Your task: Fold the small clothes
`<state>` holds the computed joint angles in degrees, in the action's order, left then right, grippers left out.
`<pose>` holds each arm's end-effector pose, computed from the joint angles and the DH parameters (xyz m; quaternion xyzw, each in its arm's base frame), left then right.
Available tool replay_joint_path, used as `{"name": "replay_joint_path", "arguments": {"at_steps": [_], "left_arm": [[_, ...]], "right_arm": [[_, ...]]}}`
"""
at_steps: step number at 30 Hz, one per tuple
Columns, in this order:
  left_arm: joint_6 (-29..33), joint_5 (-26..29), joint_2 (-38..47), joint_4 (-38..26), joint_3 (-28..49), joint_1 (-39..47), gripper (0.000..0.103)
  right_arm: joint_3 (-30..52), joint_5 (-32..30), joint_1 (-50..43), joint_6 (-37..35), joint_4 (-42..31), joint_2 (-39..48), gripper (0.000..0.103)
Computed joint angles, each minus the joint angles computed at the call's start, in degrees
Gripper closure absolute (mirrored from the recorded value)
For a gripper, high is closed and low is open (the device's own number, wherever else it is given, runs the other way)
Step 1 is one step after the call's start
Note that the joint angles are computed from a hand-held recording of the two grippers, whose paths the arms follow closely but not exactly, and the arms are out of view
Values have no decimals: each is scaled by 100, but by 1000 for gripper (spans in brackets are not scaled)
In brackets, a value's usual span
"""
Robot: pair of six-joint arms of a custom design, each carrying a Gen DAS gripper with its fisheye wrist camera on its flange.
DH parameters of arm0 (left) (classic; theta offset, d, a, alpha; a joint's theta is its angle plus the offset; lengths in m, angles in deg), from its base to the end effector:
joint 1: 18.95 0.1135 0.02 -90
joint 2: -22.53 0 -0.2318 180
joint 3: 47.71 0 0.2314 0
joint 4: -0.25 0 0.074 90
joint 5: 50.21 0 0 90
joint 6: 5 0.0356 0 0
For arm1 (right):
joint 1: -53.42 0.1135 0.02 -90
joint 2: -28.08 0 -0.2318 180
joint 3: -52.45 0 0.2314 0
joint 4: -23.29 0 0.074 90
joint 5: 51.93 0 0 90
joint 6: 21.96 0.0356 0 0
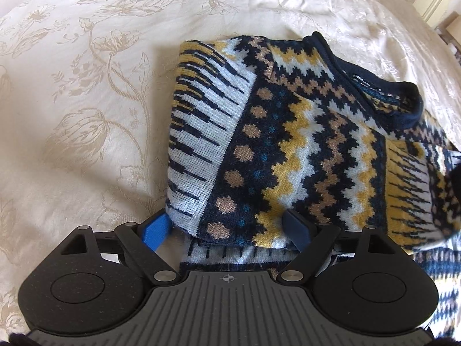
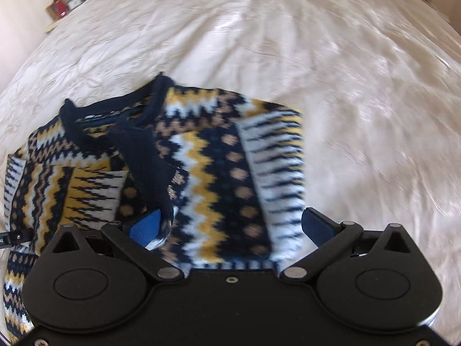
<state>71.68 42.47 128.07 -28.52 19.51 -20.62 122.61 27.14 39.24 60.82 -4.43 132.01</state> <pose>0.3061 -0.0106 0.0924 -0.0948 0.9752 -0.0486 0.1939 0.3121 -0.0719 0.1141 0.0352 0.9644 0.0452 0.2580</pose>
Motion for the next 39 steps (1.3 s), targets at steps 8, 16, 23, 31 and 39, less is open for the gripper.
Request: {"name": "replay_joint_path", "arguments": {"at_steps": [8, 16, 23, 31, 39], "left_arm": [[24, 29, -23, 45, -49, 24, 19], [19, 39, -46, 83, -83, 29, 19], [5, 34, -83, 149, -147, 26, 19], [-92, -185, -329, 72, -218, -81, 20], [-76, -376, -702, 148, -119, -160, 20]], "right_arm": [[-502, -757, -486, -188, 259, -305, 0], [-277, -1015, -396, -48, 331, 73, 1], [23, -845, -321, 151, 235, 291, 39], [161, -812, -276, -214, -40, 227, 85], [349, -977, -303, -332, 27, -283, 85]]}}
